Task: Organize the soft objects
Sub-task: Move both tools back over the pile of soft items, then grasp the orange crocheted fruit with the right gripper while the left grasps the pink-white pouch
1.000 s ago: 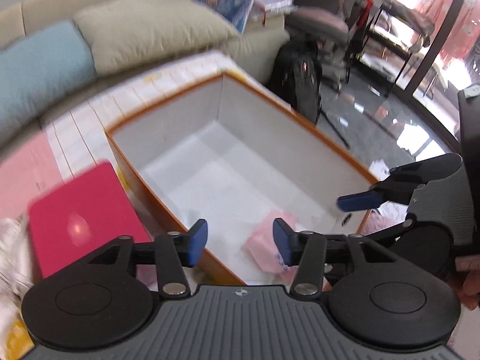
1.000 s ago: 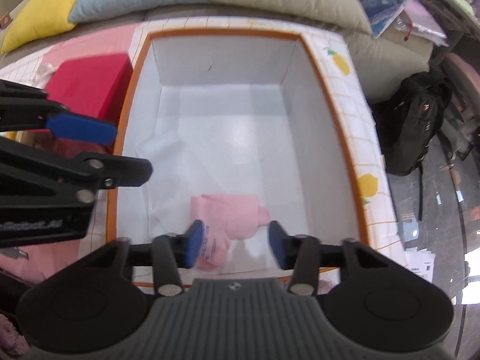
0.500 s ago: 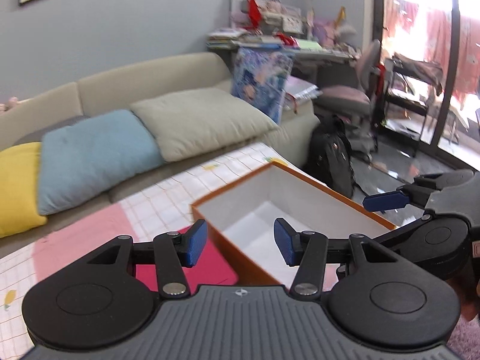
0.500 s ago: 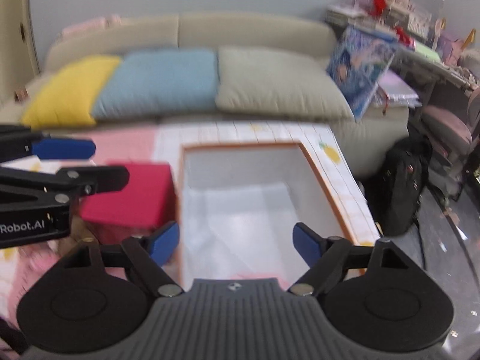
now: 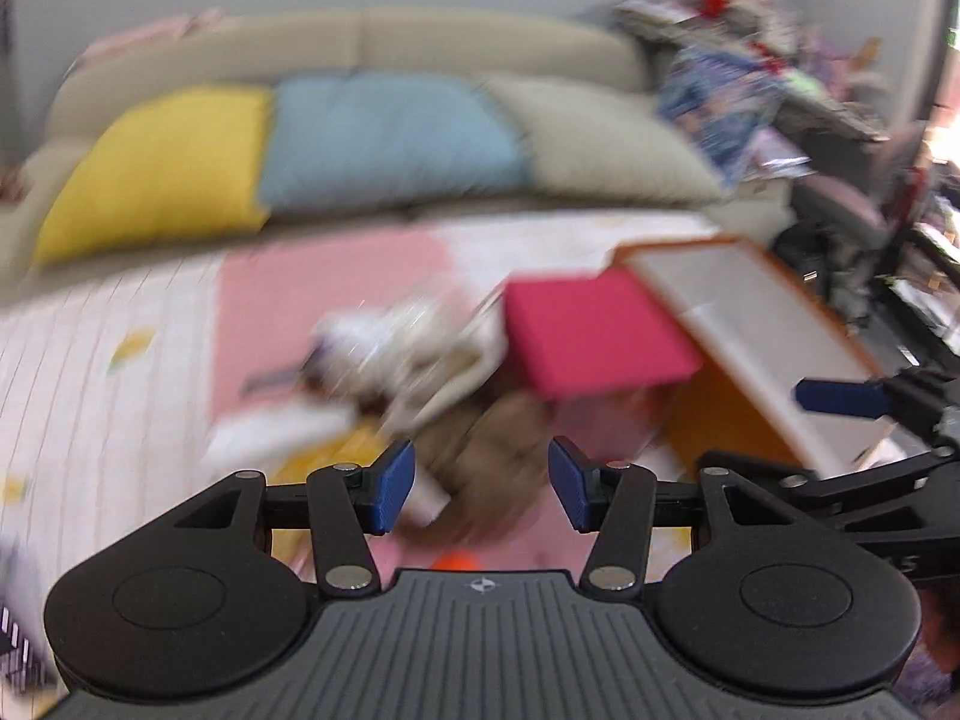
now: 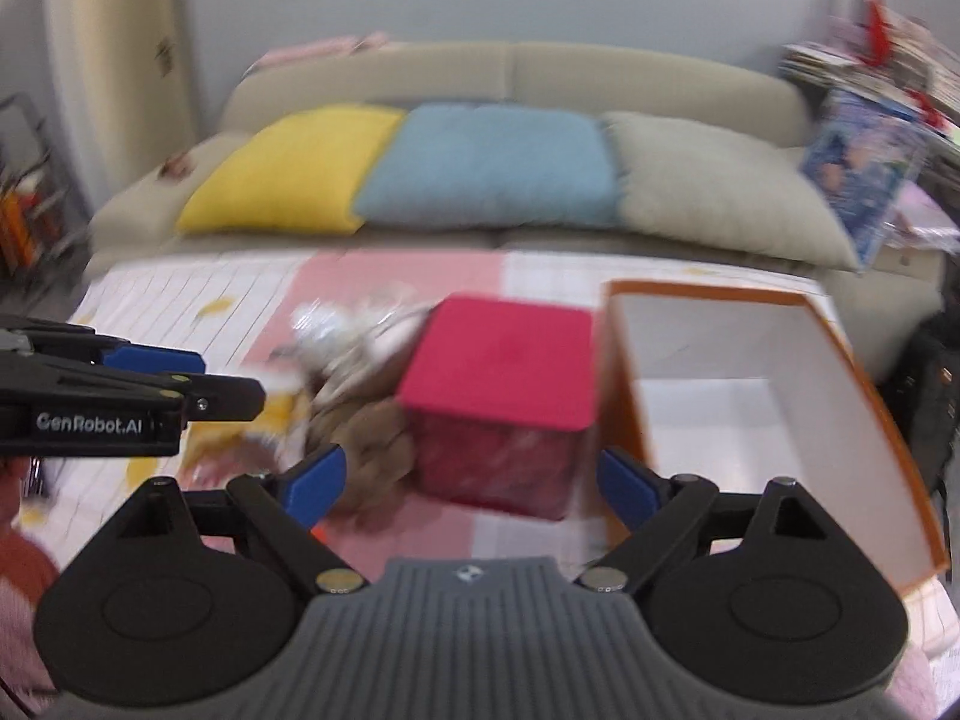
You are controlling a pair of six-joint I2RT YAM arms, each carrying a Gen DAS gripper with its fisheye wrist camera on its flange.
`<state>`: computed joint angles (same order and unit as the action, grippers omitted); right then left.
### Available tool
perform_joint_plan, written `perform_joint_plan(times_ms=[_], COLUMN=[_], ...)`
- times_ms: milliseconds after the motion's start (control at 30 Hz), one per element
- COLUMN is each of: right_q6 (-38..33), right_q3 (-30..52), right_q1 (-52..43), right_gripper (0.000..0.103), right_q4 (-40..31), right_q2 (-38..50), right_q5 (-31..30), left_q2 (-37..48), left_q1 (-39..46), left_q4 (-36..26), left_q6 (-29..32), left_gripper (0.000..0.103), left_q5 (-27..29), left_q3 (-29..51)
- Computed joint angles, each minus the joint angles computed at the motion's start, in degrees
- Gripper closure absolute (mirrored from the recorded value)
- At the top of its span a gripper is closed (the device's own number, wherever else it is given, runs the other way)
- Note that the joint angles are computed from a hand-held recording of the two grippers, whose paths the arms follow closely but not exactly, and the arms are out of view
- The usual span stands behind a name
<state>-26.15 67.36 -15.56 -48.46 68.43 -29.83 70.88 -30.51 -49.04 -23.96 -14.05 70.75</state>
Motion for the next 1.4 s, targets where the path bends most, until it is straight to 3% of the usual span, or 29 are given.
perform_joint_plan(times_ms=[167,333,533,733,933,967,1000,1133,1300,1400], right_q6=[-3.0,-4.3,-4.3,0.6,2.1,2.4,2.6,2.5,1.2,1.6], right_q3=[-2.7,-4.6,-4.3,-3.3,-4.6,-4.8,-4.9,-4.4,-4.4,-4.8], right_q1=[6.6,10.2,15.4,23.0,27.5,27.8,28.1,28.2,27.1,26.2], right_gripper=[0.021,0.028,0.031,0.036,0.045,0.047,0.056,0.059,0.059,0.059], right_q4=[-1.9,-2.4,-2.6,-0.1,4.0,4.6,4.9,4.6,3.3,3.5], right_q2=[1.2,2.4,5.7,12.5,17.2,17.7,18.1,18.9,18.9,18.7], right_q5=[5.1,7.5,7.5,9.0,11.5,11.9,12.4,12.6,13.1,12.5], left_q2=[-5.3,-7.3,-5.2,-3.7,-5.8,-5.6,-5.6,-4.4,-1.3,0.9], left_q1=[2.6,2.9,3.6,9.1,15.1,15.6,16.2,17.5,15.9,14.4], left_q4=[-5.0,-6.0,-5.2,-3.6,-1.0,-0.3,0.8,5.4,11.0,13.9], left_q6=[-2.4,-2.4,2.1,5.8,1.0,-0.4,-1.9,-7.0,-14.7,-15.9], left_gripper=[0.043,0.043,0.043,0.043,0.042,0.039,0.038,0.029,0.026,0.026], left_q5=[1.3,1.3,-2.9,1.5,8.5,9.0,9.3,11.1,8.5,6.7], left_q3=[-6.3,-9.2,-9.8,-11.4,-15.2,-15.6,-16.2,-18.7,-21.7,-23.0])
